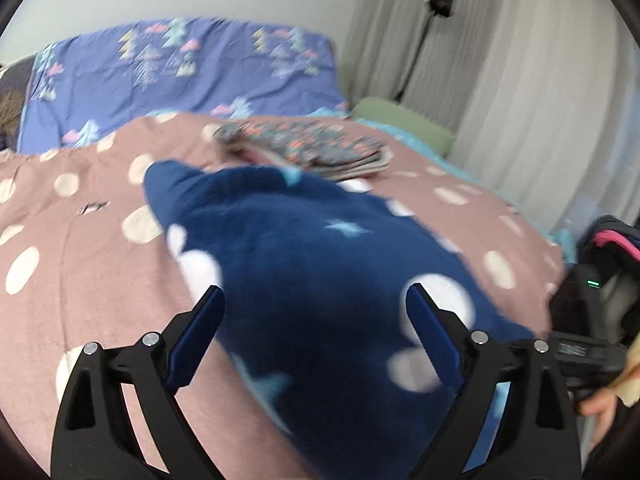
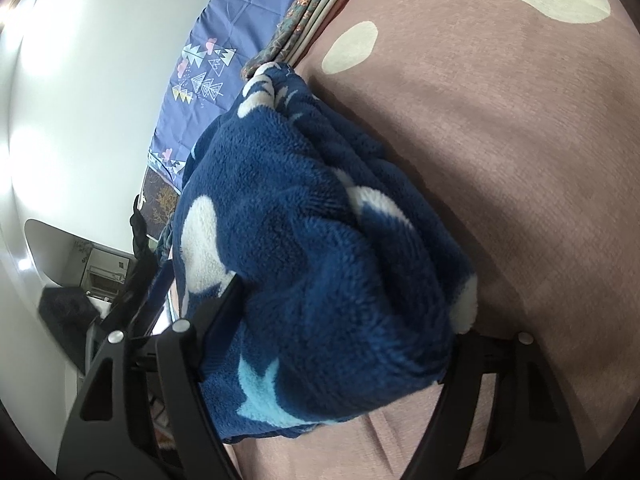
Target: Fold small clothes
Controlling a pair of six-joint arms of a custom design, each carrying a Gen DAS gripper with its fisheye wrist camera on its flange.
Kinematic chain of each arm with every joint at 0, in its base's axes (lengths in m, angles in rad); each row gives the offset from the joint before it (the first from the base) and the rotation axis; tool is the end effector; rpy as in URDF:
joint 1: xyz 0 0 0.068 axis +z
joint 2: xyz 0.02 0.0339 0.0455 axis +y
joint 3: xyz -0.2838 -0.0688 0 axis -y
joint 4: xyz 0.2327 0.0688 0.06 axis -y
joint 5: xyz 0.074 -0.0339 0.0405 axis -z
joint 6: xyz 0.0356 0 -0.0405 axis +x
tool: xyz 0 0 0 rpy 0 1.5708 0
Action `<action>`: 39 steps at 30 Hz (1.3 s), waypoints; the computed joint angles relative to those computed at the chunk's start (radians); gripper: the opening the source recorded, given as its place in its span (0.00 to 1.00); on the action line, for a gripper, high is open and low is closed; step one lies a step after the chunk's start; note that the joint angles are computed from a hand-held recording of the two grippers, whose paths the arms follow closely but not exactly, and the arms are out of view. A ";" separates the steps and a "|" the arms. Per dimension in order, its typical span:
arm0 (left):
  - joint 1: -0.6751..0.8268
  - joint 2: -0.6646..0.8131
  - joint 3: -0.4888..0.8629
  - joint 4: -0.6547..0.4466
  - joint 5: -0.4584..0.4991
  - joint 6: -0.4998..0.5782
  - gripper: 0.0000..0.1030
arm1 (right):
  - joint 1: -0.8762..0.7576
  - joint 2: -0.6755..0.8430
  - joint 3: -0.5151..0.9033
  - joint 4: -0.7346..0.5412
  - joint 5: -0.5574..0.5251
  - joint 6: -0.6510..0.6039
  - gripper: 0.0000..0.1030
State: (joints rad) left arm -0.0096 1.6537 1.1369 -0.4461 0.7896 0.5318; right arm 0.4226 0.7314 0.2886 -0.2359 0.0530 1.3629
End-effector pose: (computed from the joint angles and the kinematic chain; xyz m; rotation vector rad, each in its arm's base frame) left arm 0.3318 -0.0285 0.2522 0.8924 2.1068 -0.7296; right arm 0.1194 0.0516 0.1888 1.1176 2.1320 0.8564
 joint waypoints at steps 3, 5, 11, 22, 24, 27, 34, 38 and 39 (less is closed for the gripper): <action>-0.016 0.104 0.082 0.004 -0.043 -0.050 0.99 | -0.001 0.002 -0.004 0.007 -0.001 -0.013 0.74; -0.020 0.172 0.156 -0.062 -0.008 -0.023 0.99 | -0.007 -0.011 -0.014 0.012 -0.008 -0.022 0.74; -0.004 0.341 0.386 -0.256 0.099 -0.034 0.99 | 0.031 -0.025 -0.020 0.011 0.026 -0.023 0.75; -0.039 0.636 0.778 -0.371 0.076 -0.300 0.99 | -0.004 -0.032 -0.027 0.019 -0.017 -0.049 0.75; -0.050 0.656 0.805 -0.364 0.076 -0.303 0.99 | -0.010 -0.037 -0.028 0.017 -0.023 -0.053 0.76; -0.067 0.677 0.849 -0.393 0.046 -0.265 0.99 | -0.015 -0.034 -0.030 0.024 -0.024 -0.057 0.77; -0.076 0.707 0.897 -0.419 0.037 -0.214 0.99 | 0.009 -0.019 -0.026 0.029 0.002 -0.042 0.79; -0.079 0.670 0.815 -0.326 0.032 -0.237 0.99 | 0.023 -0.001 -0.024 0.043 0.017 -0.032 0.80; -0.078 0.659 0.789 -0.295 0.033 -0.249 0.99 | 0.022 0.001 -0.025 0.046 0.015 -0.032 0.80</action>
